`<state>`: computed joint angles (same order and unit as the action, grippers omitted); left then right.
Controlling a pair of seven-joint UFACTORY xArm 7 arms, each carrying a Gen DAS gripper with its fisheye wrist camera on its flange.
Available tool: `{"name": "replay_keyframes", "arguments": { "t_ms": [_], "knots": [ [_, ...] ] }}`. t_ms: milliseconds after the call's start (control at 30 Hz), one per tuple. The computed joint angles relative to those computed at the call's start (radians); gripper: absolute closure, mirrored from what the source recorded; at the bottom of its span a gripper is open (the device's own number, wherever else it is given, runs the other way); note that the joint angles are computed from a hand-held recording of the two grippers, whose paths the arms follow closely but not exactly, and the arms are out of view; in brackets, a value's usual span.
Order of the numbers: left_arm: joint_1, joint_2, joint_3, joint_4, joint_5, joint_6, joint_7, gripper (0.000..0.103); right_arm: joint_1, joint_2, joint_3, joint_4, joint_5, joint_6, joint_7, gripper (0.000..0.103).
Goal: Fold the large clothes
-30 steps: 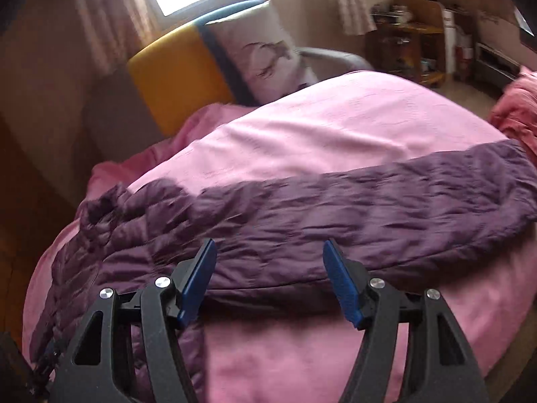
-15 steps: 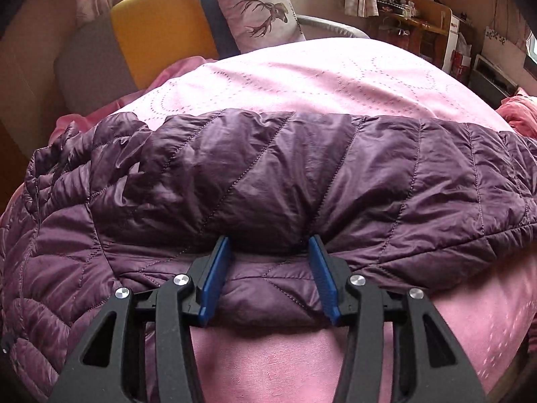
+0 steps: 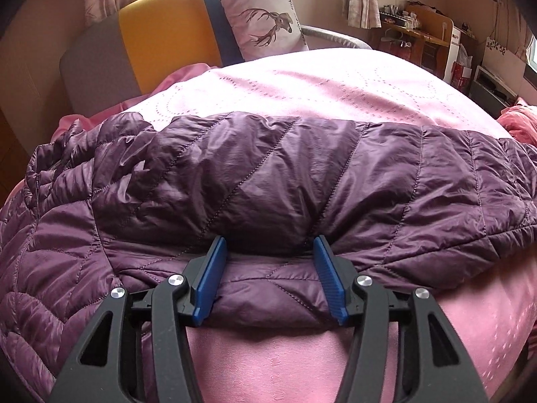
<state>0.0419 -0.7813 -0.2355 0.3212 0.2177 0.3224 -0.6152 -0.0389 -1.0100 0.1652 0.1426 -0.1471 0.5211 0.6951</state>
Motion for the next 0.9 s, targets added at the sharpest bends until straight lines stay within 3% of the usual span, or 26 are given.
{"name": "replay_keyframes", "arguments": {
  "t_ms": [100, 200, 233, 267, 300, 333, 500, 633, 767, 900],
  "knots": [
    [0.153, 0.117, -0.065, 0.072, 0.081, -0.002, -0.041, 0.011, 0.001, 0.000, -0.002, 0.001, 0.000, 0.000, 0.000, 0.049],
    [0.222, 0.238, -0.056, 0.131, 0.138, 0.062, -0.074, 0.011, -0.001, -0.002, -0.003, 0.000, -0.001, -0.003, -0.002, 0.049],
    [0.215, 0.262, -0.033, 0.139, 0.134, 0.099, -0.073, 0.015, -0.002, -0.004, -0.003, -0.001, -0.001, -0.005, -0.002, 0.048],
    [0.173, 0.278, 0.032, 0.125, 0.088, 0.118, -0.049, 0.015, -0.002, -0.007, -0.004, -0.003, -0.001, -0.006, -0.002, 0.048],
    [0.146, 0.260, 0.072, 0.098, 0.068, 0.103, -0.041, 0.016, -0.003, -0.011, -0.003, -0.006, -0.001, -0.007, -0.002, 0.048],
    [0.144, 0.214, 0.077, 0.064, 0.073, 0.102, -0.055, 0.020, -0.003, -0.016, -0.002, -0.009, -0.001, -0.010, 0.000, 0.048],
    [0.137, 0.026, 0.047, -0.034, 0.063, 0.192, -0.145, 0.022, -0.002, -0.024, -0.009, -0.021, 0.003, -0.023, -0.004, 0.048],
    [0.100, -0.033, -0.004, -0.003, 0.074, 0.303, -0.200, 0.022, 0.002, -0.026, -0.025, -0.021, 0.011, -0.025, -0.022, 0.045],
    [0.009, -0.158, -0.066, -0.009, 0.114, 0.247, -0.235, 0.013, 0.023, -0.095, -0.080, -0.031, 0.050, 0.004, -0.061, 0.035],
    [-0.113, -0.150, -0.100, -0.002, 0.102, 0.137, -0.200, 0.011, 0.008, -0.366, -0.123, -0.091, 0.101, 0.130, -0.070, 0.033]
  ]
}}
